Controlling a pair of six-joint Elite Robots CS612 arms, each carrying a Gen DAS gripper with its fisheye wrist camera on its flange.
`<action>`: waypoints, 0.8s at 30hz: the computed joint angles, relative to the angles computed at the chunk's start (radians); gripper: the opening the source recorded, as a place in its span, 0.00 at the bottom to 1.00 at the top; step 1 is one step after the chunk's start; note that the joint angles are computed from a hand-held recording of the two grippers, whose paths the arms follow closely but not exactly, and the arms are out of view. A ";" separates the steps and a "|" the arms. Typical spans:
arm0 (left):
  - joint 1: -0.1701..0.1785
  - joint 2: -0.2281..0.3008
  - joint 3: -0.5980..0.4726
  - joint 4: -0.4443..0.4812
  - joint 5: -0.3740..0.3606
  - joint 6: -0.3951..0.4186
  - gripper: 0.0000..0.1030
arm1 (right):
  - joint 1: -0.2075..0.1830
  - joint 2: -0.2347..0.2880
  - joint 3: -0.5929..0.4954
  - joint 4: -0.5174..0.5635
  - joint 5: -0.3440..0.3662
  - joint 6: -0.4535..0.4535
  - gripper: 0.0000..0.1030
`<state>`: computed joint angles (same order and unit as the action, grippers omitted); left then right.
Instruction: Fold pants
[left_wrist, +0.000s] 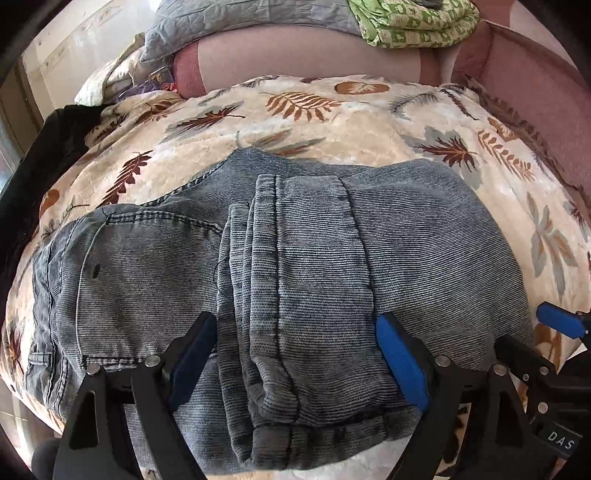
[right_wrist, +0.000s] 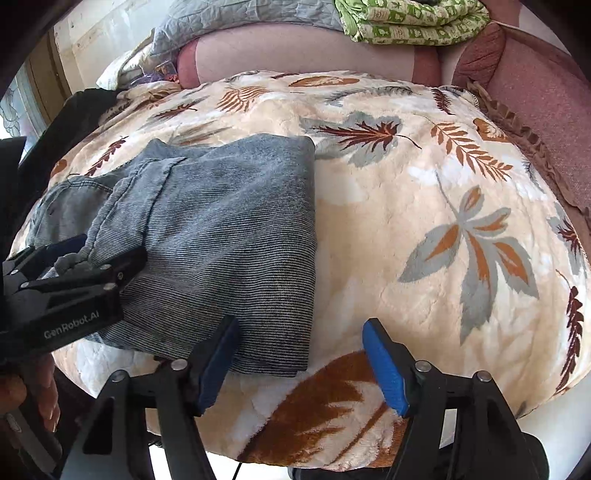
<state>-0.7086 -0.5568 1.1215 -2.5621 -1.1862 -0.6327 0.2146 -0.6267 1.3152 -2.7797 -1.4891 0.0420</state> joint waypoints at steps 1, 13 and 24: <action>-0.001 -0.012 0.025 -0.050 0.007 -0.008 0.86 | -0.008 -0.006 0.004 -0.005 0.029 0.009 0.72; -0.002 0.001 0.049 -0.084 0.035 0.044 0.89 | -0.113 0.188 -0.367 0.112 0.722 0.276 0.72; -0.004 0.005 0.060 -0.134 0.046 0.057 0.90 | -0.117 0.171 -0.316 0.131 0.744 0.314 0.69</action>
<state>-0.7125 -0.5520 1.1811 -2.6960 -1.1398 -0.5754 0.0972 -0.4556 0.9989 -2.6486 -0.7452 0.3562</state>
